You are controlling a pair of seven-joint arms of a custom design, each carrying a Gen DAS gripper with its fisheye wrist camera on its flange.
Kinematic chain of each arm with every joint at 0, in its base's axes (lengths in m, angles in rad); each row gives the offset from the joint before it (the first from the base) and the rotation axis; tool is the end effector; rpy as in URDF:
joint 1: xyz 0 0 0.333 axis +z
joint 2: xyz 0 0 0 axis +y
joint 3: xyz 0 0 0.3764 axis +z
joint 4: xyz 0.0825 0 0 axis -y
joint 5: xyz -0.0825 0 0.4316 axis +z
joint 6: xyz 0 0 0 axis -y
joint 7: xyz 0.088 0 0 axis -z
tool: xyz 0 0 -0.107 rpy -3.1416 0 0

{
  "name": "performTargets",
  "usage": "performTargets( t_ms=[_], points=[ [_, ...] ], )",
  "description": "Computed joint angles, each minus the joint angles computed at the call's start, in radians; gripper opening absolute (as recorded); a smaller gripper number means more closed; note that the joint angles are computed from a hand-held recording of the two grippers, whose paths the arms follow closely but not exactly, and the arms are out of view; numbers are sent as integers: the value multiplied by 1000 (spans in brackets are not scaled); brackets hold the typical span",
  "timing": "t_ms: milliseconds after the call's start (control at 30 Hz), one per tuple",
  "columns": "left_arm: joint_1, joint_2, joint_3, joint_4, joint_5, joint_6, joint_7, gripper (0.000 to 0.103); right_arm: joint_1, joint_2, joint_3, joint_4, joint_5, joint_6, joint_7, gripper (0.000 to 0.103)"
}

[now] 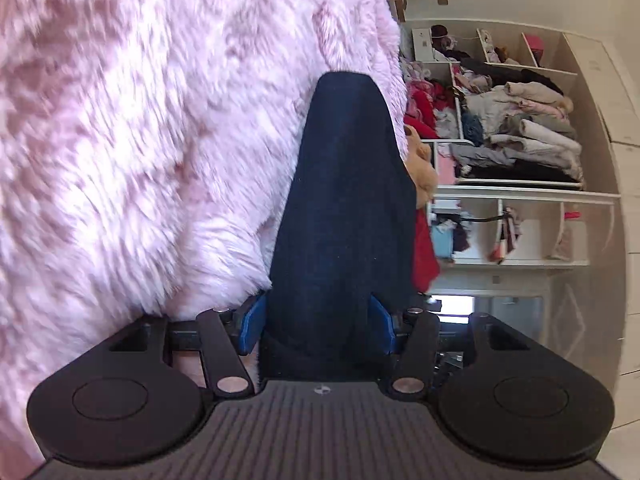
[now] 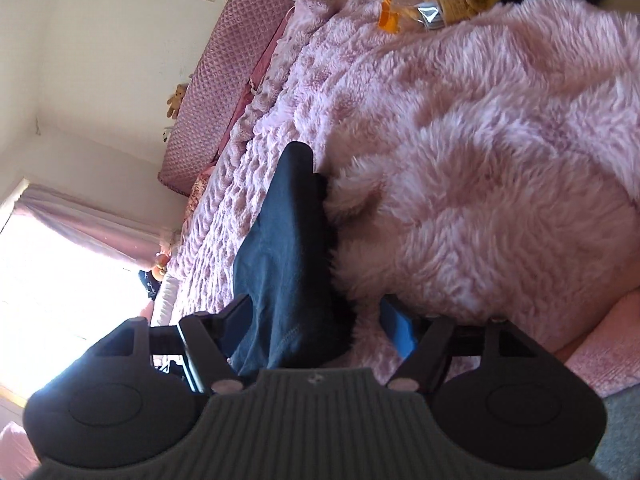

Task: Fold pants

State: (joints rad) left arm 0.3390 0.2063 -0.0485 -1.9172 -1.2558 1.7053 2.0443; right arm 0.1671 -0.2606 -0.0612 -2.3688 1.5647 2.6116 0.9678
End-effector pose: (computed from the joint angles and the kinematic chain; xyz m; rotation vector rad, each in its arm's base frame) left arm 0.6380 0.0991 0.4510 1.6806 -1.2297 1.1429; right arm 0.5130 0.0310 0.4974 -0.9873 1.7766 0.2613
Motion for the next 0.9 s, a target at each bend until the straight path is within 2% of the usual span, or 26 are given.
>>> performTargets(
  t_ms=[67, 167, 267, 300, 400, 467, 633, 700, 800, 833, 900],
  points=[
    [-2, 39, -11, 15, -43, -7, -5, 66, 2, 14, 3, 7, 10, 3, 11, 68],
    [7, 117, -33, 81, -59, -64, -35, 69, 4, 24, 11, 18, 0, 16, 35, 68],
    [10, 144, -50, 102, -59, -48, -91, 52, 7, 20, 15, 20, -12, 22, 49, 66],
    [9, 142, -54, 102, -54, -35, -107, 43, 9, 18, 17, 19, -13, 31, 56, 64],
    [15, 99, -55, 77, -41, -10, -78, 29, 21, 15, 27, 19, -10, 54, 82, 62],
    [18, 76, -46, 79, -23, -9, -61, 27, 29, 12, 37, 22, -44, 76, 110, 62],
    [60, 57, -6, 102, -6, -29, -83, 26, 64, 19, 42, 52, -45, 50, 105, 60],
    [89, 58, 11, 99, -4, -53, -81, 26, 76, 26, 59, 74, -99, 68, 125, 60],
    [126, 49, 35, 62, -5, -64, -101, 25, 104, 33, 85, 110, -192, 150, 108, 60],
    [135, 44, 40, 46, -14, -64, -107, 25, 113, 39, 91, 125, -238, 174, 112, 60],
    [147, 33, 44, 19, -43, -60, -97, 25, 117, 51, 109, 151, -410, 213, 189, 60]
  ],
)
